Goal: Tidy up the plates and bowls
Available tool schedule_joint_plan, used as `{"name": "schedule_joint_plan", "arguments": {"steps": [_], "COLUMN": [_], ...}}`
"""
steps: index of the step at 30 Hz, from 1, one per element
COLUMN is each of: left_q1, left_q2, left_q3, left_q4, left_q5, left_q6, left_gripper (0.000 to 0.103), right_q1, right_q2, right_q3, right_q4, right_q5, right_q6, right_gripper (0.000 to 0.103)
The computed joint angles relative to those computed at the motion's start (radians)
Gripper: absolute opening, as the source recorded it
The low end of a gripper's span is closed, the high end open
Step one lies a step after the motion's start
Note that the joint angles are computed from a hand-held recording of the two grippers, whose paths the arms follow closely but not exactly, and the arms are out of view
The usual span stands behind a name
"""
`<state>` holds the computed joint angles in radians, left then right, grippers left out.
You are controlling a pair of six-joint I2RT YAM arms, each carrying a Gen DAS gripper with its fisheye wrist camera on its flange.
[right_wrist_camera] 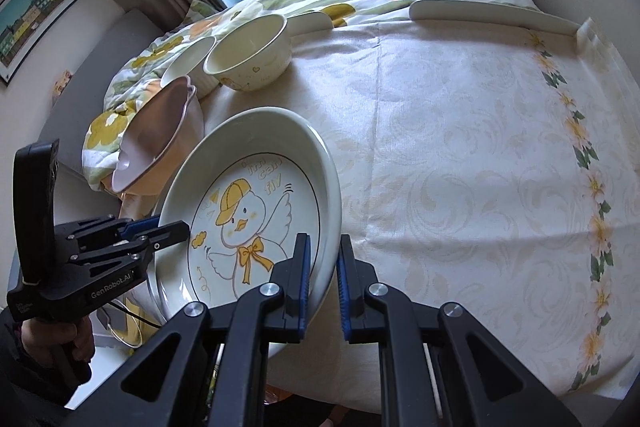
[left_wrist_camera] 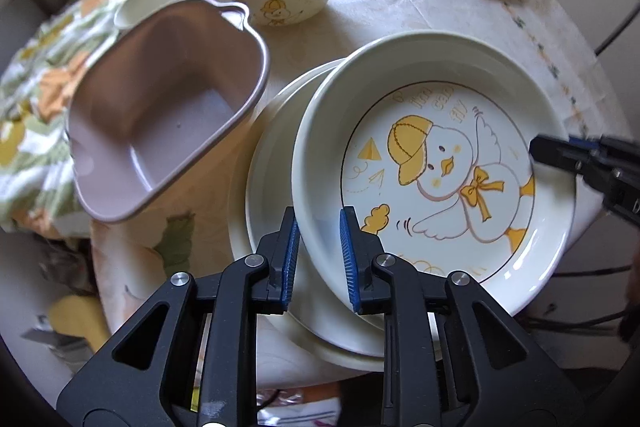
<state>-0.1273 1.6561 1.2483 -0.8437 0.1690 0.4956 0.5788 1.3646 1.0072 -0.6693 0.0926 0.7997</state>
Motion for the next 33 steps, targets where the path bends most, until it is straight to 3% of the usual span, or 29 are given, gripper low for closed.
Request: {"name": "schedule_joint_plan", "arguments": {"steps": [12, 33], "left_q1": [-0.034, -0.043], "left_q2": [-0.074, -0.121], "left_q3": [-0.082, -0.115], "left_q4": [0.1, 0.112], "left_q5": [-0.139, -0.199], "left_q6": [0.039, 0.028], "left_gripper": [0.02, 0.02], "right_q1": [0.005, 0.054], "right_q2": [0.094, 0.199], "right_q3": [0.084, 0.189], "right_q4": [-0.051, -0.136], "right_q5": [0.009, 0.1], "right_q6": [-0.125, -0.19], "right_gripper": [0.012, 0.013]}}
